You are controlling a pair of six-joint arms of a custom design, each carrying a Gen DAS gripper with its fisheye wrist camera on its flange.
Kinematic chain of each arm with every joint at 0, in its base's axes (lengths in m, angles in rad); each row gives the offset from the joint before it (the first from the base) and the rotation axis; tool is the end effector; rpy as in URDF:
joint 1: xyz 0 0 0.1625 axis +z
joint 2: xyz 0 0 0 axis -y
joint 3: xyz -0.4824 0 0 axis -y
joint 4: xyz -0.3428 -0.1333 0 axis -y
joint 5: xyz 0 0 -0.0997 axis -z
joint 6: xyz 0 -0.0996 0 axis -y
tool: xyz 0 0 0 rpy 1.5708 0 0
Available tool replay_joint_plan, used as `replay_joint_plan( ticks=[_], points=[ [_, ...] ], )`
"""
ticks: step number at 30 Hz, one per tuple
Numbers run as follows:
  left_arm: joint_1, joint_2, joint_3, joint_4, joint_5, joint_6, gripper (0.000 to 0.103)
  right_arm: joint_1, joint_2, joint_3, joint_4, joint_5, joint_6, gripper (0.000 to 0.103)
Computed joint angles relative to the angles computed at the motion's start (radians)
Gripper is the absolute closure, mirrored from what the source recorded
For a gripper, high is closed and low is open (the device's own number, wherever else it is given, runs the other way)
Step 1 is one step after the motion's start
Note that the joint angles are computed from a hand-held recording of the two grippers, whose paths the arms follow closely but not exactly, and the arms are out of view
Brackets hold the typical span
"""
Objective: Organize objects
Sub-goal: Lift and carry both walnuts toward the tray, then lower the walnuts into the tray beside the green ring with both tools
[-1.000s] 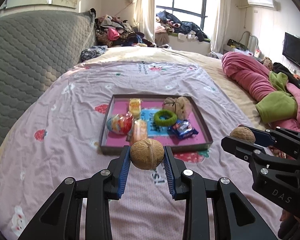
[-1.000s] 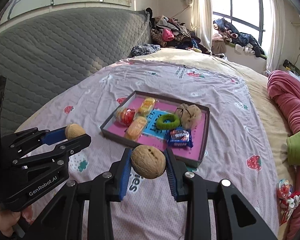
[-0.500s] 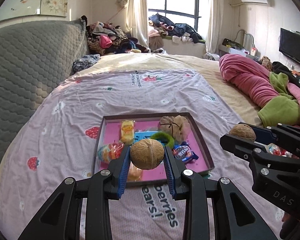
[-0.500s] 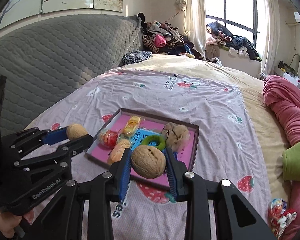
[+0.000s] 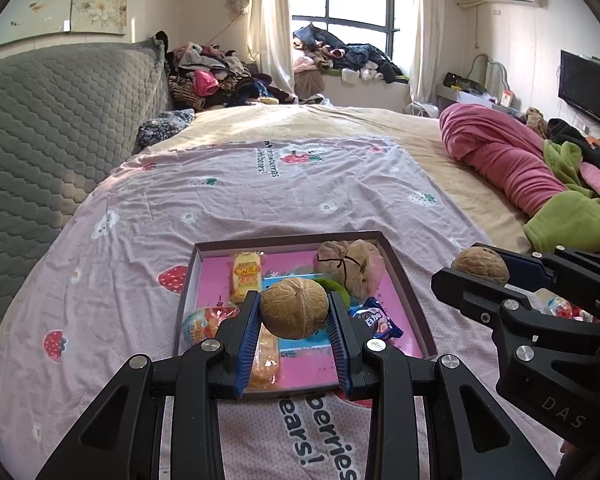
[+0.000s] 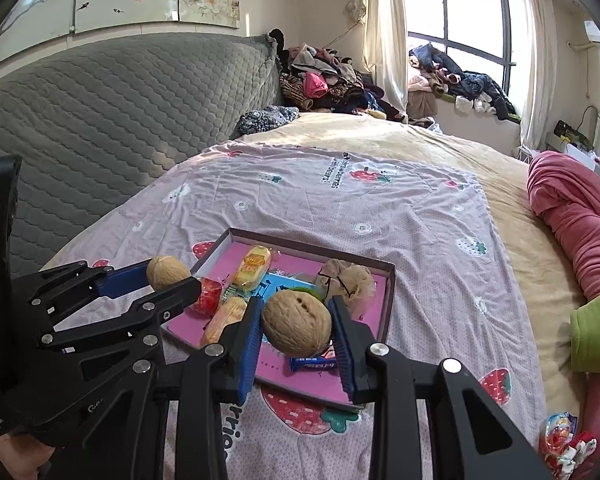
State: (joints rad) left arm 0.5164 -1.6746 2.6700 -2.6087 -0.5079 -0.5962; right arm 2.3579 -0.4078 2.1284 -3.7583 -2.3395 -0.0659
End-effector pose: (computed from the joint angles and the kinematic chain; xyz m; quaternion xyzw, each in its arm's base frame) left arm -0.0984 -0.3092 0.3105 0.1852 0.8418 -0.3847 0.3302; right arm 0.4085 -0.3167 -0.0042 0.2941 -0.8570 0.3294 0.2657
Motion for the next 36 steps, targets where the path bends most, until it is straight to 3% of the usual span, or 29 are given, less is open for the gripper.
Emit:
replay_joint_plan(
  ticks=[11,21,28,36],
  points=[
    [0.196,0.273,0.042,-0.515,-0.051,0.271,0.069,-0.108,0.048,-0.035,-0.021,0.040,-0.040,0.070],
    [0.327,0.520,0.062,-0.885,-0.101,0.457,0.069,-0.215,0.123,-0.074,-0.051,0.072,-0.080,0.070],
    [0.379,0.620,0.062,-1.026,-0.111,0.528,0.069,-0.272,0.167,-0.113,-0.062,0.077,-0.118,0.070],
    [0.422,0.667,0.045,-1.085,-0.137,0.570,0.069,-0.299,0.188,-0.141,-0.069,0.073,-0.136,0.070]
  ],
)
